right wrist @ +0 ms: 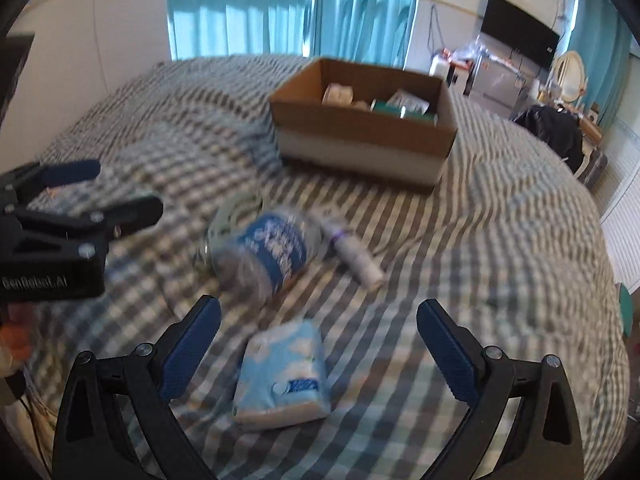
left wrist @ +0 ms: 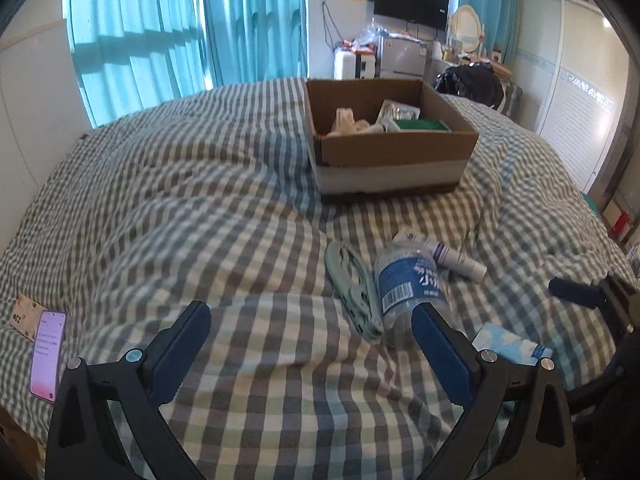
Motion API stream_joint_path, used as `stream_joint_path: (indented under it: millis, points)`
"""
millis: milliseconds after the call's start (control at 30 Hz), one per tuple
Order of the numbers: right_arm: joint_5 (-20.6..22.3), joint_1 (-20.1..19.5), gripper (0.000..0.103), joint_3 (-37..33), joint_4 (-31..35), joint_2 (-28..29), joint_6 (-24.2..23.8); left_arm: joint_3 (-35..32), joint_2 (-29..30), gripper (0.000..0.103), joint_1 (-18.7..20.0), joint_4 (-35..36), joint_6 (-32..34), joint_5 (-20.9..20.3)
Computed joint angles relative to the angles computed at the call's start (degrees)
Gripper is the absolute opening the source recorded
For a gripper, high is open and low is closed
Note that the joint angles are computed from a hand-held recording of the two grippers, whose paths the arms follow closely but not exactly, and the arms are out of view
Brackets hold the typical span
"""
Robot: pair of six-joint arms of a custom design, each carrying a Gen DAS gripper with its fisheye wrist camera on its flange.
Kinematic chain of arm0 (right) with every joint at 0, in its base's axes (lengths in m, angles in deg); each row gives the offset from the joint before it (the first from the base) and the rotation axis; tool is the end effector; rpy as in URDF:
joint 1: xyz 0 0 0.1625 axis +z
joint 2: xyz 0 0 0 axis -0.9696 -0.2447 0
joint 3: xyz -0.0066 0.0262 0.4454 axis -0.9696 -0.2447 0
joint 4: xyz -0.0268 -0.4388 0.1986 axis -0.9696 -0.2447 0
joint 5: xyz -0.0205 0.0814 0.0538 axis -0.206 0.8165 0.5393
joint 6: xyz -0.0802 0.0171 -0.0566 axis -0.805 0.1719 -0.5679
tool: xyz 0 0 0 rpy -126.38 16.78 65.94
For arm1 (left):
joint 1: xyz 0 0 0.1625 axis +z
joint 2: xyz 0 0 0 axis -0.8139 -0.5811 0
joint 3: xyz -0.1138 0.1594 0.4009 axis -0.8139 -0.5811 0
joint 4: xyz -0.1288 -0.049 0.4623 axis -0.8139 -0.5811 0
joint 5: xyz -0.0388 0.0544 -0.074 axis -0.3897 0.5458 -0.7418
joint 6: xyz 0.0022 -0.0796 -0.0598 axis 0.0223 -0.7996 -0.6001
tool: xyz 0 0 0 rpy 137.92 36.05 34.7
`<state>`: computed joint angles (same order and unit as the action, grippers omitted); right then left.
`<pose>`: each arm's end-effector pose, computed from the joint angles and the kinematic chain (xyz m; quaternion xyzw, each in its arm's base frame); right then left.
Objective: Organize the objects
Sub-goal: 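Grasp the floral tissue pack with the right tool while the left tool grasps the water bottle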
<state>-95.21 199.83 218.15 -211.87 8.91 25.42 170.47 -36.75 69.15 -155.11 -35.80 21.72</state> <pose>0.2457 -0.2575 0.1222 0.2297 -0.8768 0.2399 0.3476 -0.2247 -0.2734 0.1522 0.2023 0.8702 -0.2919 0.3416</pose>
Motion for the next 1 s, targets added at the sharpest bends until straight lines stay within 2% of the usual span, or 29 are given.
stream_joint_path:
  millis: [167, 233, 367, 433, 600, 767, 1000]
  points:
    - [2.55, -1.62, 0.069, 0.10, 4.78, 0.77, -1.47, 0.44, 0.97, 0.103, 1.54, -1.96, 1.09, -2.11]
    - [3.85, -2.61, 0.068, -0.13, 7.40, 0.59, -1.50, 0.46, 1.39, 0.103, 1.50, -2.13, 1.37, -2.22]
    - [-0.59, -1.22, 0.068, -0.45, 7.06, 5.16, -2.49, 0.41, 2.09, 0.103, 1.37, -2.62, 1.94, -2.59]
    - [-0.94, -0.97, 0.053, -0.20, 5.95, 4.88, -2.47, 0.28, 2.23, 0.103, 1.45, -2.38, 1.96, -2.64]
    - [2.00, -1.48, 0.052, 0.55, 5.43, -0.51, -2.65, -0.10, 3.20, 0.103, 1.90, -2.89, 2.61, -2.83]
    - [-2.06, -0.17, 0.051, -0.30, 2.52, -3.24, -4.94, -1.20, 8.48, 0.103, 3.06, -7.05, 5.24, -2.96]
    - [-3.83, -3.85, 0.051, -0.55, -3.65, -5.53, -7.04, -2.56, 16.64, 0.103, 4.01, -17.91, 11.77, -3.94]
